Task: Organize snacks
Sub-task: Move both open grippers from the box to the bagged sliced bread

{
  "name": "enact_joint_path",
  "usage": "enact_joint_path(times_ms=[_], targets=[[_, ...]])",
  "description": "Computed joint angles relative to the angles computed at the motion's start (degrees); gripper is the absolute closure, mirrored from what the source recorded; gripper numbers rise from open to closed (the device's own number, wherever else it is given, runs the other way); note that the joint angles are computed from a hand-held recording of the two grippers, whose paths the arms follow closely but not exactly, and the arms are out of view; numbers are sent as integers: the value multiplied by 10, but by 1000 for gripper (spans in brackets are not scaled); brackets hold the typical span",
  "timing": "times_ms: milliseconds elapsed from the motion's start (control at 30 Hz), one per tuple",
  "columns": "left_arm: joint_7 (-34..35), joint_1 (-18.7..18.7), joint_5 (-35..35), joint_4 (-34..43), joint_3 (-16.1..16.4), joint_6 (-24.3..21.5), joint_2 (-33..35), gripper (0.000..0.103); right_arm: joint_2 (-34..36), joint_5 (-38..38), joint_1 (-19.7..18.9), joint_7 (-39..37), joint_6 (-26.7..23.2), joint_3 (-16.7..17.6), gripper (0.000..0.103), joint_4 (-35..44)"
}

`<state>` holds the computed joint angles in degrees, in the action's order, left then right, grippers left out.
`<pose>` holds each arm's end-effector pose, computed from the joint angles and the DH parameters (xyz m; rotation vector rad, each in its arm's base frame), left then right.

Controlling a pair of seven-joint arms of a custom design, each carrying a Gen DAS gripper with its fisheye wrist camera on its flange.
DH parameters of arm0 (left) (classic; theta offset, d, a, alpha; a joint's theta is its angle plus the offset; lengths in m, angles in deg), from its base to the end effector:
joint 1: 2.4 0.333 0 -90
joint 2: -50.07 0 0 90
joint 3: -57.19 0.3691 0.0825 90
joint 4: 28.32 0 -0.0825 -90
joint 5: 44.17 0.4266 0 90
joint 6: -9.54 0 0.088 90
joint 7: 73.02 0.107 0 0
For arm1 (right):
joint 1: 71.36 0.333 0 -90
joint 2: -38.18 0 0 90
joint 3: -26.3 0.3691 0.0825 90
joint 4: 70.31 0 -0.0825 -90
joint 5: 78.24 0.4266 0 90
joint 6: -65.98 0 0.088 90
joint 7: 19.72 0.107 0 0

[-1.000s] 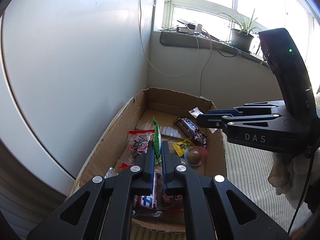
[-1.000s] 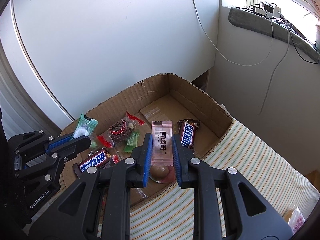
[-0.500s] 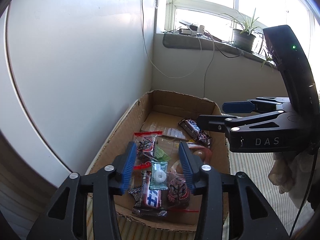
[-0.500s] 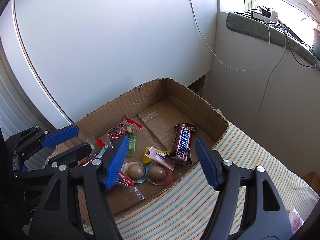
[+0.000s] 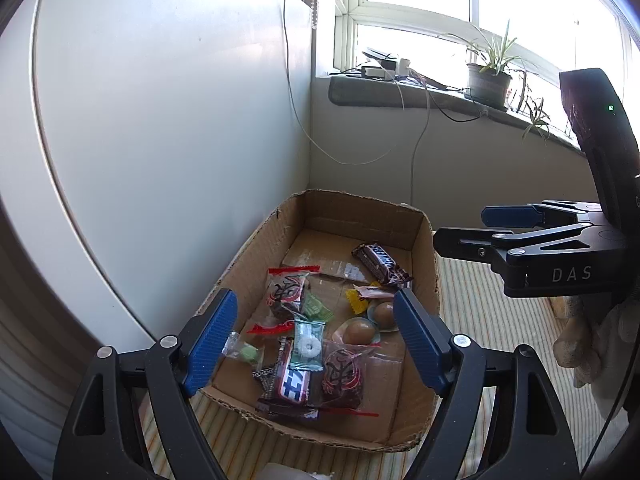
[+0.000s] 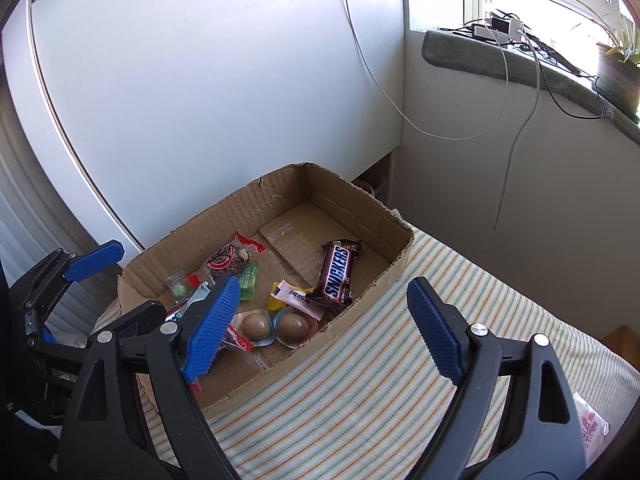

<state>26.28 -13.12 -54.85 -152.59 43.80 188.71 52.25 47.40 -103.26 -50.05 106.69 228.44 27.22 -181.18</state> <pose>0.5786 -0.2395 0.5161 -1.3661 2.0464 -1.0403 0.6267 0.2791 0.5177 -1.8345 1.6292 -0.5956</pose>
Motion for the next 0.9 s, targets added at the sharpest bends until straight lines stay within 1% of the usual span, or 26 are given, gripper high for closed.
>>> enact_joint_path(times_ms=[100,200,233,333,433,533,600,700,900], targets=[[13,-3,-14,-3,-6,3,-5,23,-27,-39,4,37,2,-10,15,-28],[27,-9,-32,-5,-11,7,-8,23,-55,-64,-8,65,3,-6,15,-58],[53,-10,-61,-5,-17,8,-9,23,-65,-71,-14,76,4,-4,15,-68],[89,-20,-96,-2,-24,11,-9,23,-96,-114,-33,123,-1,5,15,-96],[150,-26,-160,8,-38,6,-5,23,-129,-140,-58,156,-5,17,15,-127],[205,-33,-219,17,-48,-2,-2,23,-162,-147,-86,172,-9,30,15,-160],[246,-36,-268,27,-56,-17,2,23,-182,-153,-105,184,-10,38,15,-182],[287,-44,-318,41,-62,-40,7,23,-210,-146,-132,195,-8,45,15,-215],[327,-59,-367,69,-70,-91,24,25,-267,-98,-181,190,17,47,15,-288]])
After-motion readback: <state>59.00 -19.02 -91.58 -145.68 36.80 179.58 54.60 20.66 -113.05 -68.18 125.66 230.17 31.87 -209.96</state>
